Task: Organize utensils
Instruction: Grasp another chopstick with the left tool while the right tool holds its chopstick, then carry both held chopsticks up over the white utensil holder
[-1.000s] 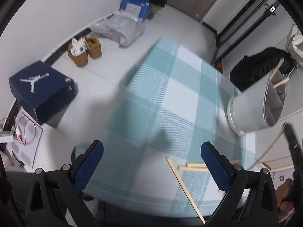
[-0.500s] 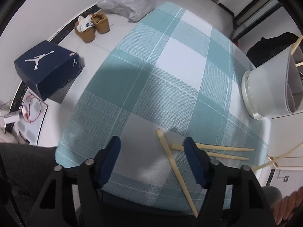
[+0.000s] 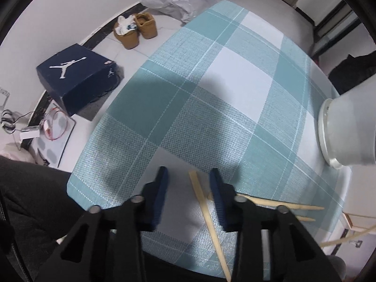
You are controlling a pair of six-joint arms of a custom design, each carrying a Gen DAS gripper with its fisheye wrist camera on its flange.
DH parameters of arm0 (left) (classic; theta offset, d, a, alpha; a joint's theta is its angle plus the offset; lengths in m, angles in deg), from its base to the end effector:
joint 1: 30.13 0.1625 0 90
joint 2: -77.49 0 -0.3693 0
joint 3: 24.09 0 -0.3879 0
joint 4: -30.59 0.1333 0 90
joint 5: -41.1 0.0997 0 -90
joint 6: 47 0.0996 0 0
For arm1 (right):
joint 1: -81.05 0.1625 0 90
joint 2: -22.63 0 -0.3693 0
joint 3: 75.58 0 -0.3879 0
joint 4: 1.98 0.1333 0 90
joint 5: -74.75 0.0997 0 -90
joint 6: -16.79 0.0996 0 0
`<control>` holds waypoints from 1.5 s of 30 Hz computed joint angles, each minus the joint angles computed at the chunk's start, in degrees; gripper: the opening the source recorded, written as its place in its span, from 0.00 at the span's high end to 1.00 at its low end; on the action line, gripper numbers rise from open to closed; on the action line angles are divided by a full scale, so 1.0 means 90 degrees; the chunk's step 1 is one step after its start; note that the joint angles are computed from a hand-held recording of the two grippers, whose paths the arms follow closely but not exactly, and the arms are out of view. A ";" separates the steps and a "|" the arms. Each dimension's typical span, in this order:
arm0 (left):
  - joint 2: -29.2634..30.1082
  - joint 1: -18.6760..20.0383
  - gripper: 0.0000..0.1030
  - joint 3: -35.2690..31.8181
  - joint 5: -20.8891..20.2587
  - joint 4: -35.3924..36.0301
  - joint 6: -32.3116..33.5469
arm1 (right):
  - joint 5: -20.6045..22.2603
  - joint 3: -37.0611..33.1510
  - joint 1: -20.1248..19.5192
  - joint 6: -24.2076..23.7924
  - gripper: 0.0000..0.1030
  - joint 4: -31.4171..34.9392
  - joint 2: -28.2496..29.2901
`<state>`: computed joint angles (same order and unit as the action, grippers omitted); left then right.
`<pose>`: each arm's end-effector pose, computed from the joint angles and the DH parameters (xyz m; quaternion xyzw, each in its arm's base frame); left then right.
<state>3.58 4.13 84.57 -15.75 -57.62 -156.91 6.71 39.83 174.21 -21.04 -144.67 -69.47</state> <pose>-0.2675 -0.4094 0.1699 -0.3348 0.8510 -0.2312 0.3319 0.1965 -0.4648 0.3465 -0.3777 0.8726 -0.2925 0.1017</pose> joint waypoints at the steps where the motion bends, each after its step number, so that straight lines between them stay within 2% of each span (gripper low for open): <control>1: 0.0031 -0.0006 0.81 -0.0022 -0.0049 -0.0026 0.0001 | 0.0017 0.0003 -0.0010 -0.0017 0.95 0.0033 -0.0033; 6: 0.0256 0.0029 0.95 -0.0249 -0.0003 0.0281 -0.0266 | 0.0050 -0.0014 -0.0031 0.0001 0.95 0.0113 -0.0072; 13: 0.0257 0.0024 0.97 -0.0242 0.0228 0.0382 -0.0561 | -0.0039 -0.0034 0.0008 0.0038 0.95 0.0101 -0.0071; 17: 0.0184 -0.0117 0.97 -0.0210 0.0534 0.0356 -0.0643 | -0.0103 0.0003 0.0061 0.0024 0.95 -0.0022 -0.0077; 20: 0.0067 -0.0250 0.97 -0.0182 0.0883 0.0308 -0.0490 | -0.0209 0.0056 0.0097 0.0066 0.95 -0.0075 -0.0106; 24: -0.0107 -0.0515 0.97 -0.0264 0.1518 0.0704 -0.0539 | -0.0473 0.0172 0.0174 0.0113 0.95 -0.0221 -0.0145; 28: -0.0165 -0.0872 0.97 -0.0269 0.2338 0.1032 -0.0588 | -0.0710 0.0320 0.0248 0.0131 0.95 -0.0391 -0.0213; 32: -0.0186 -0.1197 0.97 -0.0197 0.2970 0.1173 -0.0417 | -0.0935 0.0473 0.0385 0.0111 0.95 -0.0613 -0.0325; 39: -0.0497 -0.1593 0.97 0.0164 0.3639 0.1057 0.0136 | -0.1454 0.0571 0.0692 0.0279 0.95 -0.0984 -0.0346; 45: -0.0836 -0.1662 0.98 0.0511 0.3810 0.0184 0.1030 | -0.1774 0.0644 0.0800 0.0631 0.95 -0.1176 -0.0446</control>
<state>-3.94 -10.82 89.18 18.54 -55.96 -147.64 -9.25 45.63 181.41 -15.36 -155.26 -73.48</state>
